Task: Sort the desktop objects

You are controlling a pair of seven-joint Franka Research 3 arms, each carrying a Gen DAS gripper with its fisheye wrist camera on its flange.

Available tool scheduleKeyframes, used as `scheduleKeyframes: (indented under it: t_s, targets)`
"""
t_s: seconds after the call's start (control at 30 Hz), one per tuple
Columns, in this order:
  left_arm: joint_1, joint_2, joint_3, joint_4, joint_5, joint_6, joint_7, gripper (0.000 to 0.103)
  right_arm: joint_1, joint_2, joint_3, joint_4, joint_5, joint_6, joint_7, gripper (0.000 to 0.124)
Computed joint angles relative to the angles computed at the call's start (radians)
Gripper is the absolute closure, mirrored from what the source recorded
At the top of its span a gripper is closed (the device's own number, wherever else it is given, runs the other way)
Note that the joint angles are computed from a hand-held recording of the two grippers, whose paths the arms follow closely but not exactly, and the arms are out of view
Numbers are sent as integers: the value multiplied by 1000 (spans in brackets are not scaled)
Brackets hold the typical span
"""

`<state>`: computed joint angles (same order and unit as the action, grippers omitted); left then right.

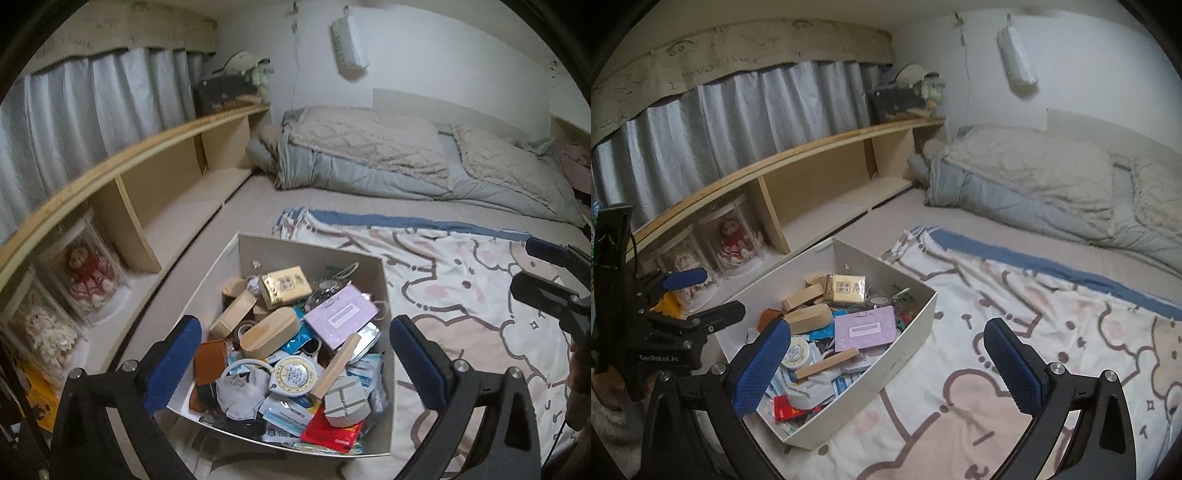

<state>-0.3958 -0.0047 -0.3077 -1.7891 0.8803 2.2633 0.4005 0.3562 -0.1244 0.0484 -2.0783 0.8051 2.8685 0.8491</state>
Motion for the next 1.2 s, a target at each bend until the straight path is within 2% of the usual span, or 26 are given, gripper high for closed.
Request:
scheduleKeyframes:
  t_s: [0.43, 0.8, 1.2]
  targets:
    - [-19, -68, -41, -57, 16, 15, -70, 1, 18, -173, -48, -166, -41, 6, -29, 21]
    - [-31, -101, -76, -101, 56, -30, -181, 1, 52, -283, -78, -300, -62, 43, -68, 21]
    - [-62, -88, -96, -104, 73, -92, -214, 0, 84, -325, -122, -332, -19, 5, -101, 21]
